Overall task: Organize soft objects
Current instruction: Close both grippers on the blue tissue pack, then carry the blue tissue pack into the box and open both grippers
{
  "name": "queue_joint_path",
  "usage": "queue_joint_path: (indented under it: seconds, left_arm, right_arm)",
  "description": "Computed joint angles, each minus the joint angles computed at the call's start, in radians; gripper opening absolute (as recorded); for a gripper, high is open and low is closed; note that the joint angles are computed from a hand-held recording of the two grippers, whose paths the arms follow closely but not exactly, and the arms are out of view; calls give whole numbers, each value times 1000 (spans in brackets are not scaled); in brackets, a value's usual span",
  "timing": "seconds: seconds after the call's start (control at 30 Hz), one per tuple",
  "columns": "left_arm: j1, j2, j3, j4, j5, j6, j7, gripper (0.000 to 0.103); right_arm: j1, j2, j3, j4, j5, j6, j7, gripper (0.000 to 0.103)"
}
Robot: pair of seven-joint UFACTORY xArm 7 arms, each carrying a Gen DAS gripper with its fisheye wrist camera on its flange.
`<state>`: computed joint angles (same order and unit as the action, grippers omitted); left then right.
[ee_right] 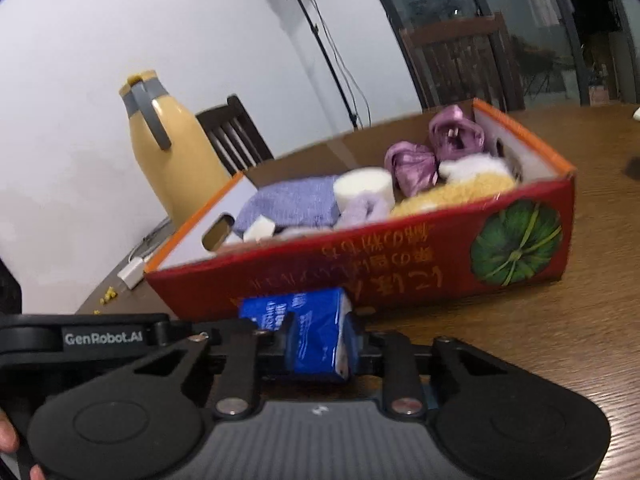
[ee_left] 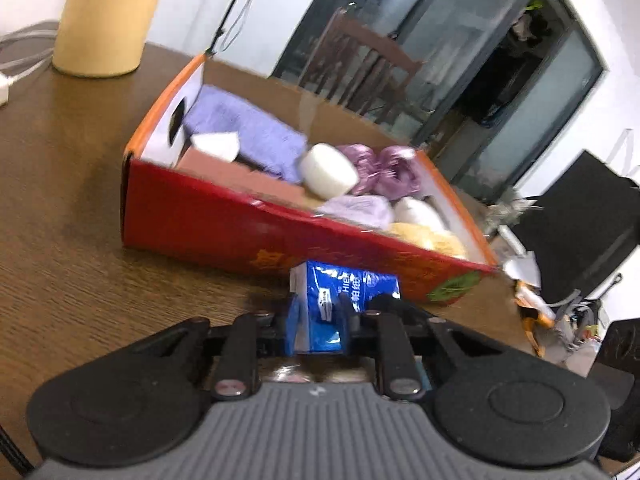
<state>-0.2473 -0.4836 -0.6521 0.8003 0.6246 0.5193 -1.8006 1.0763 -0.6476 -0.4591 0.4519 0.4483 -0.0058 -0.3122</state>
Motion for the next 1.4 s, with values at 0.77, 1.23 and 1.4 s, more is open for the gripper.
queue_joint_path:
  seconds: [0.77, 1.23, 1.4]
  left_arm:
    - [-93, -191, -404, 85, -303, 295, -211, 20]
    - [-56, -250, -431, 66, -367, 284, -129, 33]
    - [-53, -243, -408, 54, -368, 234, -118, 28]
  right_arm:
    - [-710, -1324, 284, -410, -42, 1136, 187, 23]
    - [-813, -1341, 301, -432, 48, 1165, 154, 25]
    - [-799, -1273, 294, -444, 84, 1092, 148, 19]
